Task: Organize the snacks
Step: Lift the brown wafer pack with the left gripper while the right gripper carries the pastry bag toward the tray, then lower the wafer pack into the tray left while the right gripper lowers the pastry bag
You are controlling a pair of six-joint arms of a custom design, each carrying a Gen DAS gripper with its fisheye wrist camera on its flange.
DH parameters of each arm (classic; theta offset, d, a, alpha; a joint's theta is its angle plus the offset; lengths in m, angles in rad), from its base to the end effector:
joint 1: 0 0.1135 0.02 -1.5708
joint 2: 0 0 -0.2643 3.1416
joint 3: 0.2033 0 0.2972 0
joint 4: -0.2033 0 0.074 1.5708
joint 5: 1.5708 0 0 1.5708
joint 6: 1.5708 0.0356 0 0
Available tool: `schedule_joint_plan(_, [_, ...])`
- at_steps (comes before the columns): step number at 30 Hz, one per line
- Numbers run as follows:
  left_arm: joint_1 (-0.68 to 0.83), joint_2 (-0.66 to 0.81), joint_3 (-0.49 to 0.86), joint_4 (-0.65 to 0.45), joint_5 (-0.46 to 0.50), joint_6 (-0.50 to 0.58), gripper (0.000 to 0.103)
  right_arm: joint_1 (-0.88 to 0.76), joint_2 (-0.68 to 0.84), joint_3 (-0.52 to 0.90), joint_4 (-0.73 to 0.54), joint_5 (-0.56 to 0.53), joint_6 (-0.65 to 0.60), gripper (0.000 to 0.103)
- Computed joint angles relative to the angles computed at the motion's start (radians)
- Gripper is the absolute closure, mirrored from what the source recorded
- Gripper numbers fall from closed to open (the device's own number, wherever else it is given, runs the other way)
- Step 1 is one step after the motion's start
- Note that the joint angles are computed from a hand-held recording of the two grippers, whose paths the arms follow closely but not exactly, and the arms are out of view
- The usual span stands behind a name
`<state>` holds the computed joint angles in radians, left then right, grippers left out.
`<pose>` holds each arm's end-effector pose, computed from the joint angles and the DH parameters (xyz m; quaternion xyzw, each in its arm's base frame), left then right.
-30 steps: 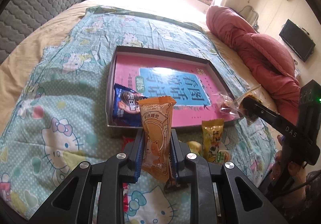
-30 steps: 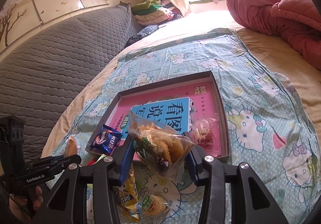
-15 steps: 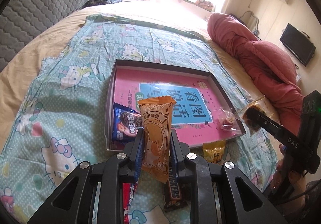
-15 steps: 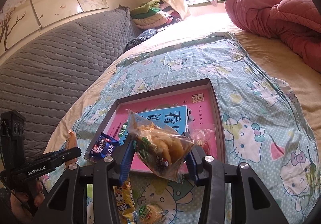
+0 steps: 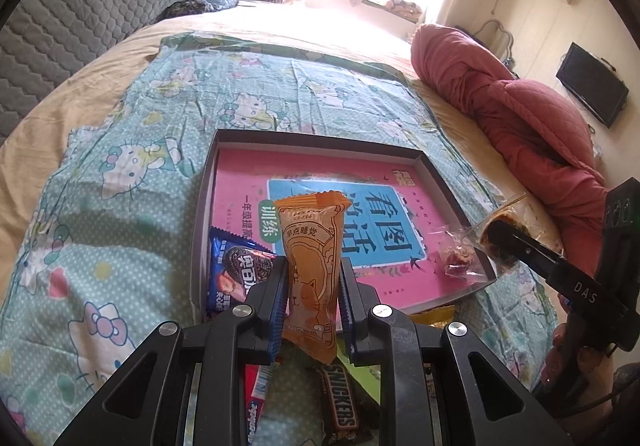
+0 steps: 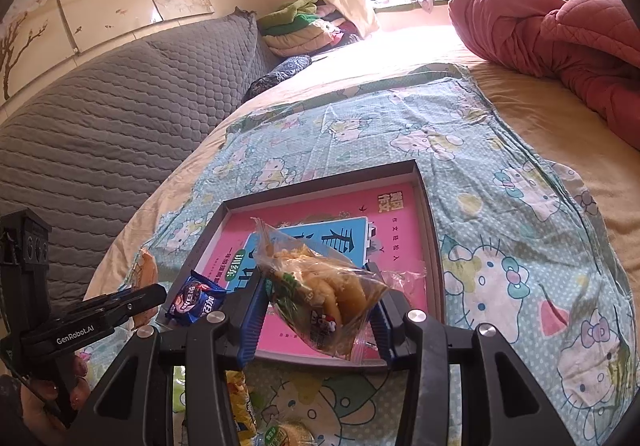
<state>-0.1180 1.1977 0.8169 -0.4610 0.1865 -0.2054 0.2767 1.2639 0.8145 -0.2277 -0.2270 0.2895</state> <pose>0.2860 -0.0406 0.2259 -0.0075 0.9308 -0.1430 0.3363 0.2990 0.0932 0.2249 -0.0432 0.8963 0.2180 0.3837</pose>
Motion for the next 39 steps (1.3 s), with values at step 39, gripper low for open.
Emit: schedule_joint_plan(39, [-0.040,0.265,0.089,0.071,0.059,0.005,0.079,-0.011,0.236,0.105,-0.029,-0.120,0.001,0.056])
